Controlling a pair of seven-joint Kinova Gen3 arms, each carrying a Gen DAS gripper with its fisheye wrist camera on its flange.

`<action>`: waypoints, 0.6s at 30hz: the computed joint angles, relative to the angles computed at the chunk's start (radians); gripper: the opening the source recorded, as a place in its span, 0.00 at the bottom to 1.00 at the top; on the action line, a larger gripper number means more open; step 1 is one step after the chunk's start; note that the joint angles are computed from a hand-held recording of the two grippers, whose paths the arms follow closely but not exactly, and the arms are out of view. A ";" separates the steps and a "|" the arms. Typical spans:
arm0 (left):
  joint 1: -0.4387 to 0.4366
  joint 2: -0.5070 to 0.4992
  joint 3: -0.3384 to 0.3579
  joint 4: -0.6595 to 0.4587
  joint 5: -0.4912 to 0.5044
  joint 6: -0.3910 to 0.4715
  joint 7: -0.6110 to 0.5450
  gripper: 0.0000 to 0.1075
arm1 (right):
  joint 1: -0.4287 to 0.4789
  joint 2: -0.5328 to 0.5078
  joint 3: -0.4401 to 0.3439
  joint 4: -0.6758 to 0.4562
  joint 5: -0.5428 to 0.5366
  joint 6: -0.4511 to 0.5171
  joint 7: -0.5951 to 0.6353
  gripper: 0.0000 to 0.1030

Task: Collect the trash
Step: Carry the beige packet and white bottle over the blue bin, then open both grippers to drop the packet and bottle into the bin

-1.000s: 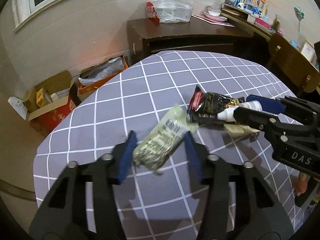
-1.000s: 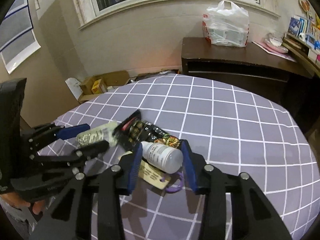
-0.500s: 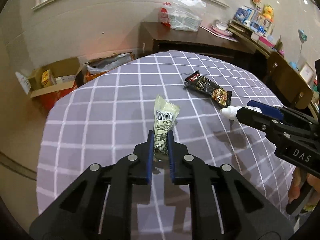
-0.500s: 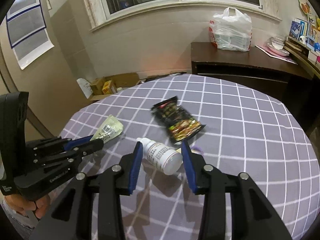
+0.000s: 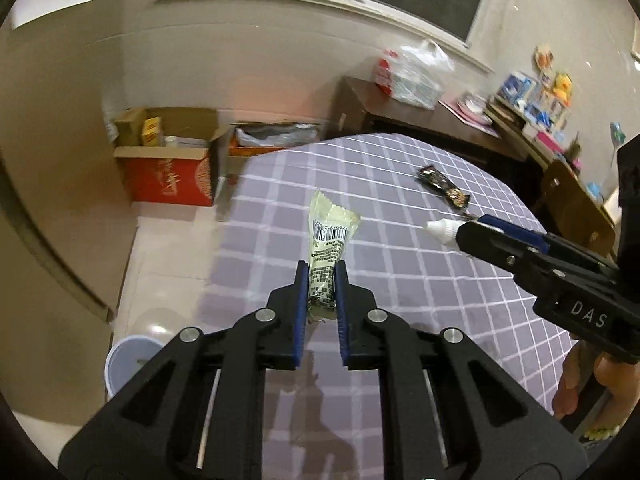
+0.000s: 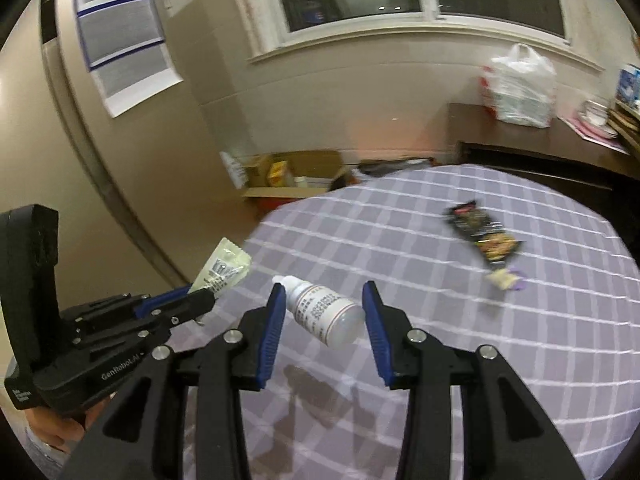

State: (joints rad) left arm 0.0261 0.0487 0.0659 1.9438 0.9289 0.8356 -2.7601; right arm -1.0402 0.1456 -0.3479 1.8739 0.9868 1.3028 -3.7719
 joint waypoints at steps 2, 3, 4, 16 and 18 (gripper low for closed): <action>-0.055 0.000 -0.041 0.004 0.022 0.054 -0.040 0.12 | 0.000 0.043 0.006 -0.051 0.026 -0.031 0.023 0.38; -0.073 0.002 -0.056 0.004 0.026 0.072 -0.053 0.12 | -0.005 0.064 0.013 -0.075 0.035 -0.044 0.034 0.38; -0.098 0.007 -0.071 0.005 0.031 0.090 -0.072 0.12 | -0.008 0.084 0.023 -0.099 0.044 -0.064 0.048 0.38; -0.365 0.119 -0.147 -0.054 -0.011 0.083 -0.112 0.12 | 0.010 0.399 0.145 -0.503 0.012 -0.367 0.372 0.38; -0.397 0.146 -0.147 -0.073 -0.023 0.060 -0.100 0.12 | 0.019 0.446 0.157 -0.566 -0.016 -0.404 0.423 0.38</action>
State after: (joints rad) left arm -0.3712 0.1948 -0.0810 1.8709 0.9055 0.8958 -2.8606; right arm -1.0209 0.5915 -0.1906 1.3080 0.9713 0.8987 -3.3486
